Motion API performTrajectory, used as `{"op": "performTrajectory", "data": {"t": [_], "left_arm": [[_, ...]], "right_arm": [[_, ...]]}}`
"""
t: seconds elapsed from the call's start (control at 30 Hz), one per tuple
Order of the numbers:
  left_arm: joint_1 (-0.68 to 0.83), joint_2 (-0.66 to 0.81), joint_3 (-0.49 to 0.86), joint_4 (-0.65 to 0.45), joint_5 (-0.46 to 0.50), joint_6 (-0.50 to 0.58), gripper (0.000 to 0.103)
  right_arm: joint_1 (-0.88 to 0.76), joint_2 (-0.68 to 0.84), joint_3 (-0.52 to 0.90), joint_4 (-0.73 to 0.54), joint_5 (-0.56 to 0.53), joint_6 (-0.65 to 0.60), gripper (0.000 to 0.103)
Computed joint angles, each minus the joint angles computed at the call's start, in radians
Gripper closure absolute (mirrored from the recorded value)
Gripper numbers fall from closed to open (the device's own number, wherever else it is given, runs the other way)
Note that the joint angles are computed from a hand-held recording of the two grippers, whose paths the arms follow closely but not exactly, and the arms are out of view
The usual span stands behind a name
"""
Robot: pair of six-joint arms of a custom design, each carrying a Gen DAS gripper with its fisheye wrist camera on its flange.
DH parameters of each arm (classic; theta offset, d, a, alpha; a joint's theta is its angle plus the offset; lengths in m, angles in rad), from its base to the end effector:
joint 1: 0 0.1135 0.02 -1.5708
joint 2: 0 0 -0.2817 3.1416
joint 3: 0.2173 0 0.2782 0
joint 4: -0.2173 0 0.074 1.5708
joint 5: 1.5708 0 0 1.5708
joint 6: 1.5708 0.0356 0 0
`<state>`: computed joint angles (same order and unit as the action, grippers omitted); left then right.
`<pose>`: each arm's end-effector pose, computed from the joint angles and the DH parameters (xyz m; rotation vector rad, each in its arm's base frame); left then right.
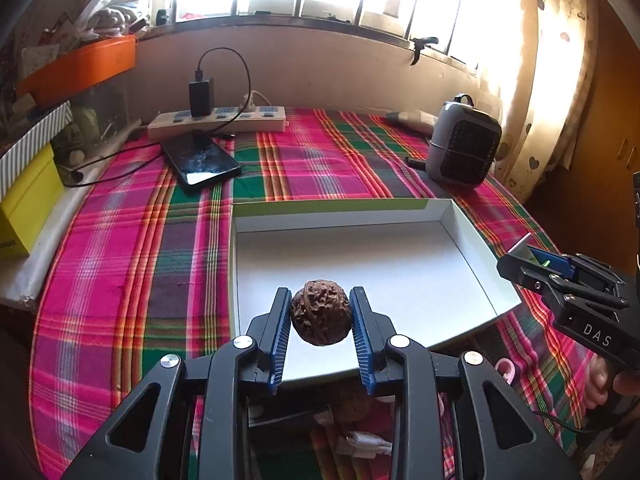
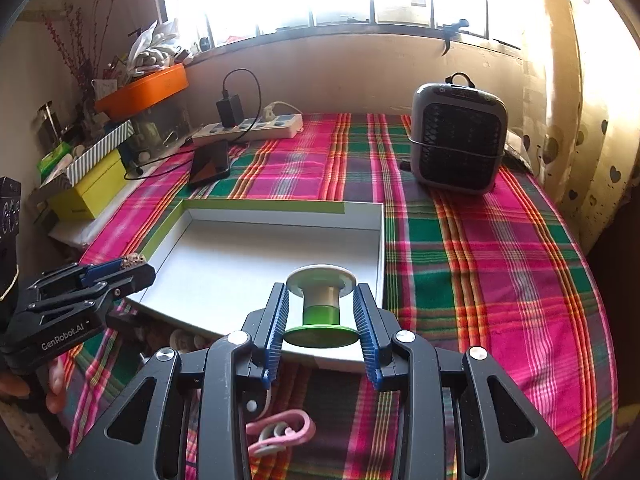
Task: Organize objects
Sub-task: 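Carry the walnut and spool into the box and open both grippers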
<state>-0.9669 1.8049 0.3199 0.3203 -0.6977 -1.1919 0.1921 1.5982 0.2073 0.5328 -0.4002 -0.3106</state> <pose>0.1372 -0.1585 0.0290 -0.4378 2.3108 -0.0232 0.1987 0.0528 0.0578 -0.7648 2.2572 0.4287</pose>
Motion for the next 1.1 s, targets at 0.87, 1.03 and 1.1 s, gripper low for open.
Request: {"op": "performTrajectory", "data": {"t": [0.87,1.03,1.1], "left_arm": [[0.396,0.171,0.048,0.254,0.249,0.334,0.076],[0.416,0.181,0.065,0.245,0.252,0.353,0.076],[0.421,0.187,0.072,0.244,0.253,0.363,0.076]], "right_arm": [[0.124,0.343,0.331,-0.073,0.126,0.082,0.068],[0.128,0.368,0.354,-0.083,0.131,0.088,0.068],[0.132,0.377,0.362,-0.086,0.135,0.089,0.068]]}}
